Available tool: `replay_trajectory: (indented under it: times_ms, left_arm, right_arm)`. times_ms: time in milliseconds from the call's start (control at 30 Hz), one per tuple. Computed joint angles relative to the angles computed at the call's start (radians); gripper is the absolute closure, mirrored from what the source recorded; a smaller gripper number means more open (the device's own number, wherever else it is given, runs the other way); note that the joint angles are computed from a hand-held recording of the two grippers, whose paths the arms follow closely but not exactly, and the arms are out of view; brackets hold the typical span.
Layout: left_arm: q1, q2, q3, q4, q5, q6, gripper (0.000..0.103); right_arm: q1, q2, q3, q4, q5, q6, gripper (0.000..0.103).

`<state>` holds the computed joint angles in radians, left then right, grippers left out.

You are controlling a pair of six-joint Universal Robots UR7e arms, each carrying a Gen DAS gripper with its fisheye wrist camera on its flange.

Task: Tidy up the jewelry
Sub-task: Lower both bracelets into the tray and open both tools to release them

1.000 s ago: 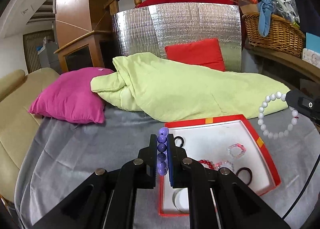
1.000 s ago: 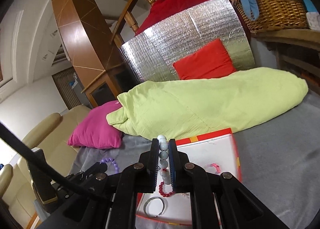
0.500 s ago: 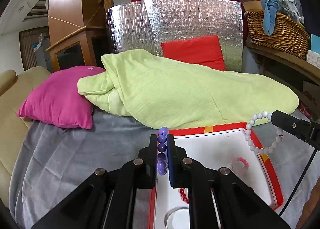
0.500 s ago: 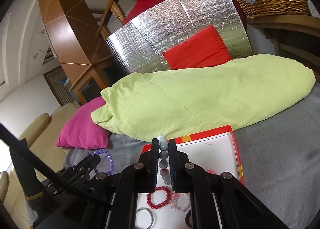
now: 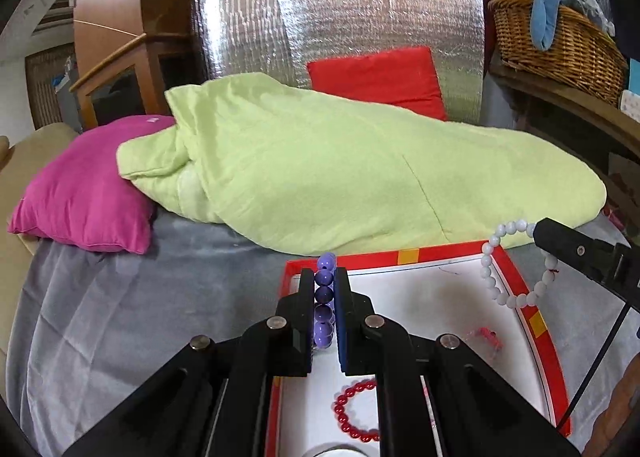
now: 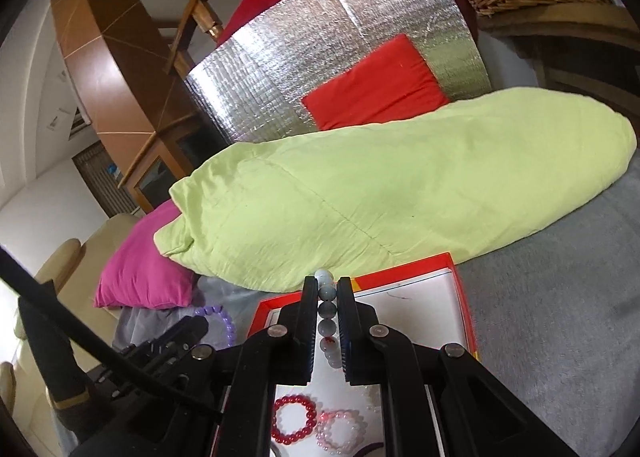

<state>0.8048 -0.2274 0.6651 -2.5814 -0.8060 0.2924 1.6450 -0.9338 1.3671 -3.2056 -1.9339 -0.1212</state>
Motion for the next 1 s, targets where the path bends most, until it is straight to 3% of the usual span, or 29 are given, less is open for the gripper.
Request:
replay_trajectory:
  times_ms: [633,1000]
  left_arm:
    - [0.028,0.161,-0.269,0.205,-0.016,0.005,0.093]
    - [0.036,0.215,-0.355,0.299,-0.027,-0.025,0.093]
  right_arm:
    - [-0.056,0.059,-0.078,0.072,0.017,0.076,0.092]
    - [-0.077,0.063,-0.078,0.103,0.045,0.106,0.092]
